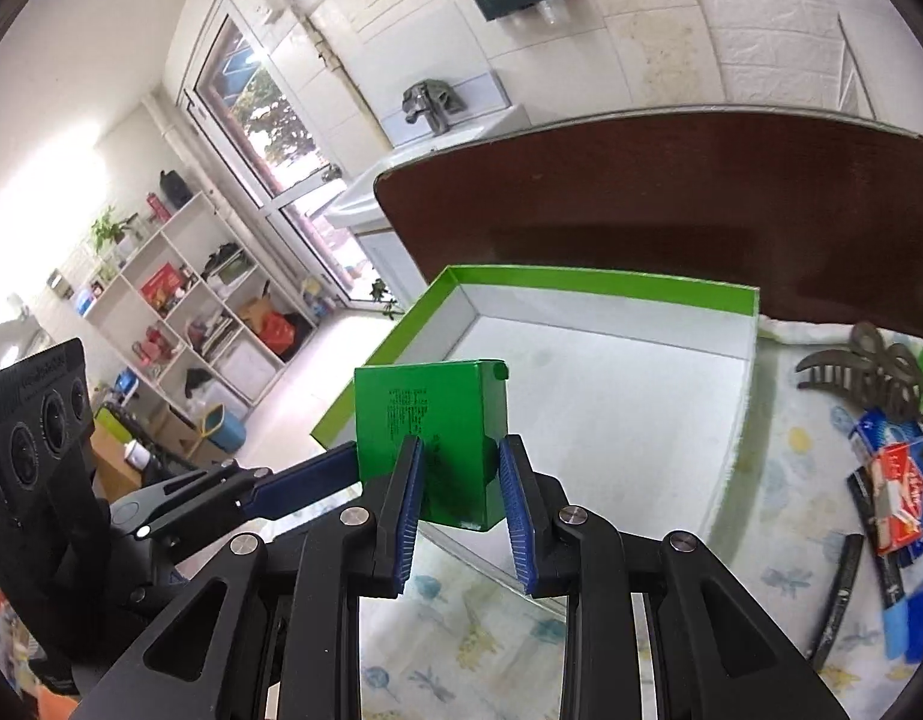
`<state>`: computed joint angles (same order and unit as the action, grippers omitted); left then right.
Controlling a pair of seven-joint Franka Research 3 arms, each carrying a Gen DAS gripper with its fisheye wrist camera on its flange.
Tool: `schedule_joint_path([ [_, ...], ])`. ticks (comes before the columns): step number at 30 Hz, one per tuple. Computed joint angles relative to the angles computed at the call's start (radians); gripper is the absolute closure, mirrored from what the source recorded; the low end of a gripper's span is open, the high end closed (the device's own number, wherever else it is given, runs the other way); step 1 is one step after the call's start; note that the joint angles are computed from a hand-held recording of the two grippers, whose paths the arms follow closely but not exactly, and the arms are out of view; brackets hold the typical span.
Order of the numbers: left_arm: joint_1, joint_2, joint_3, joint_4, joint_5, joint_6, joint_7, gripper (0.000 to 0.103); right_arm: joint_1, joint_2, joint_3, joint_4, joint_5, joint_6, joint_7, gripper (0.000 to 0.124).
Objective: Organize rigid objects
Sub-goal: 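Carry the green box into the open green box and release it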
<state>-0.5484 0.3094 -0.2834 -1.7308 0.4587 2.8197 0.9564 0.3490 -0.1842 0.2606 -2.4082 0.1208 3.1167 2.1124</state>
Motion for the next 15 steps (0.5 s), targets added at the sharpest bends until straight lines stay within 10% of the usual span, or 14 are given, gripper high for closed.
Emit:
schedule_joint_path([
  [15, 0.072, 0.059, 0.011, 0.021, -0.105, -0.056, 0.112, 0.077, 0.115, 0.301, -0.076, 0.268, 0.231, -0.067, -0.159, 0.095],
])
